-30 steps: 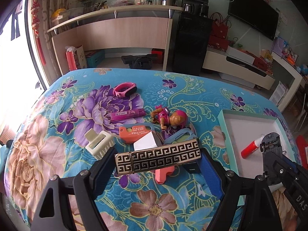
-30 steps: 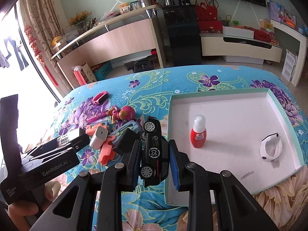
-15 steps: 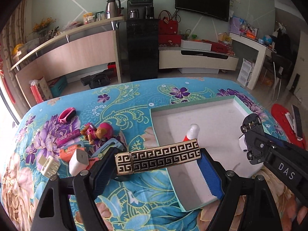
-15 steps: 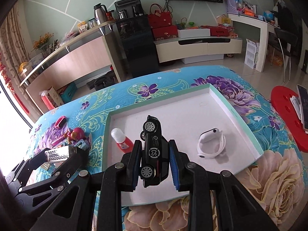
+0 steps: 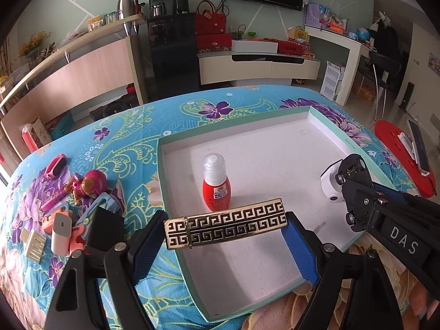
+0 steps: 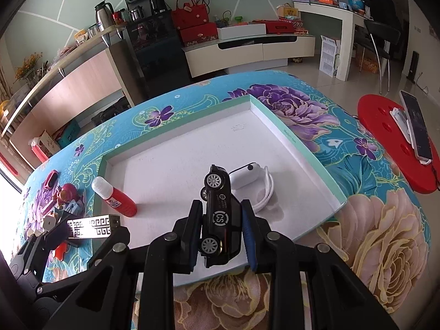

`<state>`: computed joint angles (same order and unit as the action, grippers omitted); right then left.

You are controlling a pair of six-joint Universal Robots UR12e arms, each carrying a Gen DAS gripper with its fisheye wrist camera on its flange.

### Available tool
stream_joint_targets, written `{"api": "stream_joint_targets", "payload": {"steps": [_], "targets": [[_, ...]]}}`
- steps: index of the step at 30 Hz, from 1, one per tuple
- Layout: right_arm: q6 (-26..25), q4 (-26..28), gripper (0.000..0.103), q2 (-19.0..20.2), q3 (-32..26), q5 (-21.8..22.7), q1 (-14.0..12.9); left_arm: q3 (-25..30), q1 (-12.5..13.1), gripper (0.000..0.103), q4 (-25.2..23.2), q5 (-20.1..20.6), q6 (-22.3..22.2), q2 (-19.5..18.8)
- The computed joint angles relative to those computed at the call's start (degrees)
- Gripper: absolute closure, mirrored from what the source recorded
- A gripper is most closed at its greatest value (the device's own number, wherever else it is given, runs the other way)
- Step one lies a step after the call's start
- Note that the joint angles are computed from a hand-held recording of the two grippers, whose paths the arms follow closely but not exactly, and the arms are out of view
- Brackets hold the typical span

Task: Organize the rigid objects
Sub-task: 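Carry the black toy car and gold bar over the white tray, then open the right tool to drop the car while the left tool releases the gold bar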

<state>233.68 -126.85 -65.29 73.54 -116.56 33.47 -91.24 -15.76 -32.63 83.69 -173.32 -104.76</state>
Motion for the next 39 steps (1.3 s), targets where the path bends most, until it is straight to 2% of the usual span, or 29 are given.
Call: {"api": "stream_joint_targets", "payload": {"steps": [4, 21, 31, 38, 39], "targets": [[0.1, -1.1, 0.074, -0.3, 0.9, 1.4, -0.3, 0.0, -0.3, 0.017, 0.0, 0.5, 0.4, -0.3], [-0.5, 1.8, 0.074, 0.2, 0.8, 5.4, -1.2, 0.4, -1.0, 0.017, -2.4, 2.7, 1.3, -1.1], [-0.7, 0.3, 0.073, -0.1, 1.1, 4.8, -1.0, 0.5, -0.8, 0.017, -2.6, 2.2, 1.0, -0.9], [-0.7, -2.1, 0.063, -0.6, 1.7, 3.0, -0.7, 0.0, -0.2, 0.015, -1.2, 0.9, 0.5, -0.1], [-0.7, -2.7, 0.062, -0.7, 1.8, 2.8, -0.7, -0.1, -0.1, 0.013, -0.7, 0.9, 0.4, 0.1]]}}
